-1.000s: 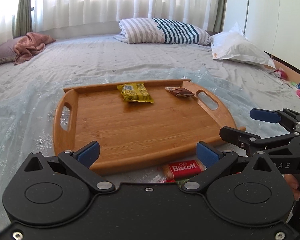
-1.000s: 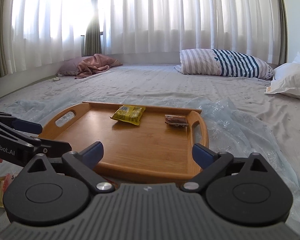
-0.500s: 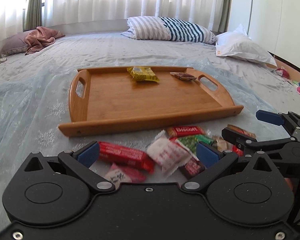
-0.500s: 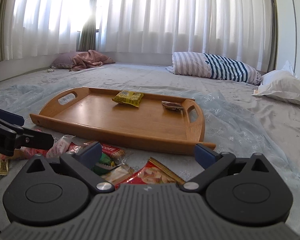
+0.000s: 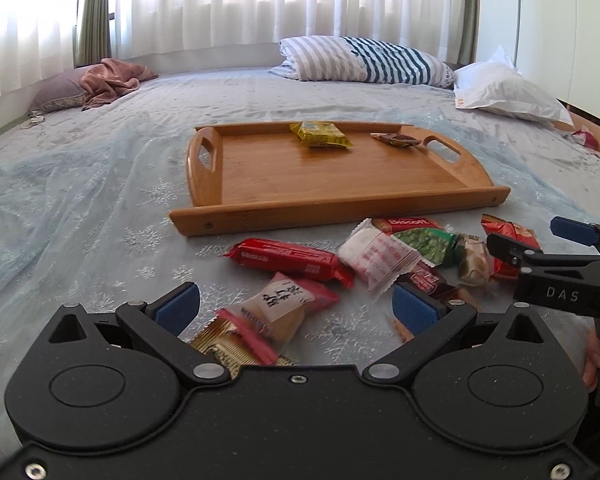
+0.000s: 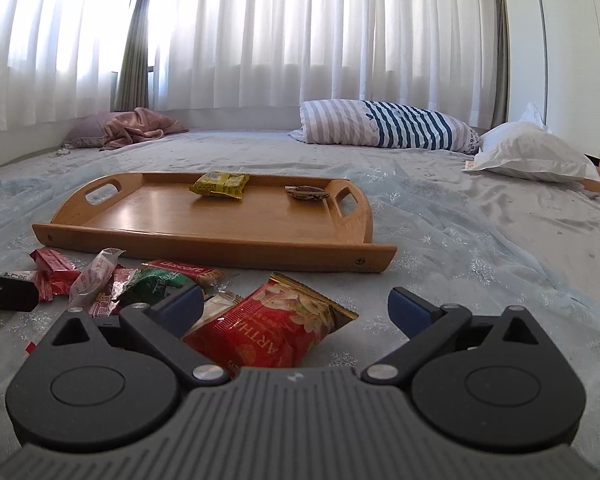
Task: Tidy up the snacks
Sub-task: 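Move both tools back to the snack pile, then grasp the white-red candy pack with the left tool while the right tool grasps the red chip bag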
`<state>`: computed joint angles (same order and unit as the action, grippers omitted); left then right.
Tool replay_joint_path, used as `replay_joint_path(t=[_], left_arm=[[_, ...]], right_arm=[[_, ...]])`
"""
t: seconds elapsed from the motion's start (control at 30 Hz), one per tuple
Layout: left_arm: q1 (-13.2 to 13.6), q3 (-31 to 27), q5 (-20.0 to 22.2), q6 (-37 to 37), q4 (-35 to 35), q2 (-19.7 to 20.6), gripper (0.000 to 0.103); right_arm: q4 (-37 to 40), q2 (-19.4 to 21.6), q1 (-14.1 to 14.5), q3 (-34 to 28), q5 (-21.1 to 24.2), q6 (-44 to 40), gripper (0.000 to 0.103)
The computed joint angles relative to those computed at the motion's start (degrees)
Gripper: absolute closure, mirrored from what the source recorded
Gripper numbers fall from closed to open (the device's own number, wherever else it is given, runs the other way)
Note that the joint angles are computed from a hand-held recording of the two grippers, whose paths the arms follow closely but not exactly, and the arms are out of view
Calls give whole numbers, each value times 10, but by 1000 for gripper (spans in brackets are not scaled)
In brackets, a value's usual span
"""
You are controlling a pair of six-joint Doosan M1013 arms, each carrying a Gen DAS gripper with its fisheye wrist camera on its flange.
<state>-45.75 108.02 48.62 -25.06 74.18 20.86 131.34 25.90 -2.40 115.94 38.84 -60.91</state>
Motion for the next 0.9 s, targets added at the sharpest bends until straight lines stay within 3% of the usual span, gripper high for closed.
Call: replay_joint_path(t=[0.1,0.17,0.4,0.53,0.77,0.9], left_arm=[[0,9,-8,-1,13,-6,11],[0,10,-6,6,10,-6,29],[5,6,-8,36,6,-4,47],[10,1,-20,55,-12,-3,68],[5,6,-47,66,-14,-13,73],[5,9,-56,45,-9,-17,71]], right_arm=[[4,-1,-1,4,4,6,0],[-2,-2,-4,6,10,23,1],[12,-7,-3,15,7,42,10],[7,-9,-1,20,7,55,17],[62,-16,16,30,-7,-13,35],[72,-18,20,29,-18,-17,39]])
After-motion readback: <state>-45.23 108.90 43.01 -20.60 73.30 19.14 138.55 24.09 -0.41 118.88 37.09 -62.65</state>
